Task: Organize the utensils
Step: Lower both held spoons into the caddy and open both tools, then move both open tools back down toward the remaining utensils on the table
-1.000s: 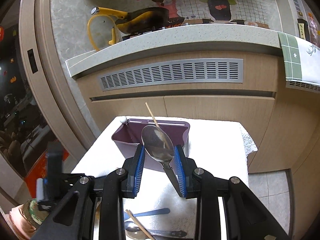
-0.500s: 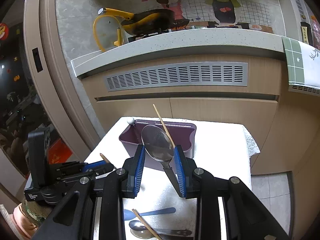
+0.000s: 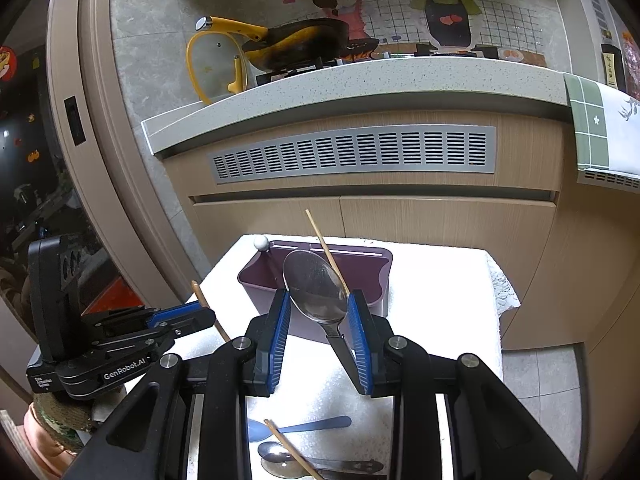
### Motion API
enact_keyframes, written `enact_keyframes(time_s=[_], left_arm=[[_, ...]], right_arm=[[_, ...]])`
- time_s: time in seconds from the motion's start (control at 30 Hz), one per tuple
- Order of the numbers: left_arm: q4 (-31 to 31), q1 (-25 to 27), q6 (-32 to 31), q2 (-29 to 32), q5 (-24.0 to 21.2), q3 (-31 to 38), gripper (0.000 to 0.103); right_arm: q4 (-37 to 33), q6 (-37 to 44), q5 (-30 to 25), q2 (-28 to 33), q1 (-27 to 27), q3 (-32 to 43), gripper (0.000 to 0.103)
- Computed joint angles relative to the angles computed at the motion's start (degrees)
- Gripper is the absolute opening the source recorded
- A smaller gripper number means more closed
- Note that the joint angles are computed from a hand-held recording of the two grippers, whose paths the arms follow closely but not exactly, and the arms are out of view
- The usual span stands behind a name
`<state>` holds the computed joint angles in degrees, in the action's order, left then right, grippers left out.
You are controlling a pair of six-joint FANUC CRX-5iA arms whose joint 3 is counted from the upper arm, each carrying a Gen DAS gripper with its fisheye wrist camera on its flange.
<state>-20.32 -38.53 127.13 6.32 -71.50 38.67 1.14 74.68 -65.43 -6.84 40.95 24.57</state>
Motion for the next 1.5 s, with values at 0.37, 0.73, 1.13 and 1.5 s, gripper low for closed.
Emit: enact_keyframes(time_s=[0.37,0.73,1.13,1.5], left_arm=[[-8.0,-0.8,-8.4,5.8,-0.4,18.2,0.012],[3.5,9.2,-11.5,11.1,2.7,19.1,0.012],[11.9,13.4,-8.5,8.0,3.8,5.0,0.045],[7.1,5.9,-4.0,0.0,-1.2,-7.3,0.076]], right_arm=[[-0.4,4.5,3.2,5.4,-1.6,12.1,0.027],[-3.8,6.1,-0.5,17.1,-4.1,23.4,0.027],[-5.1,5.7,-4.7,17.9,-6.4,15.1,0.036],[0.2,5.6,-6.6,6.1,-4.3,-2.2,0.084]])
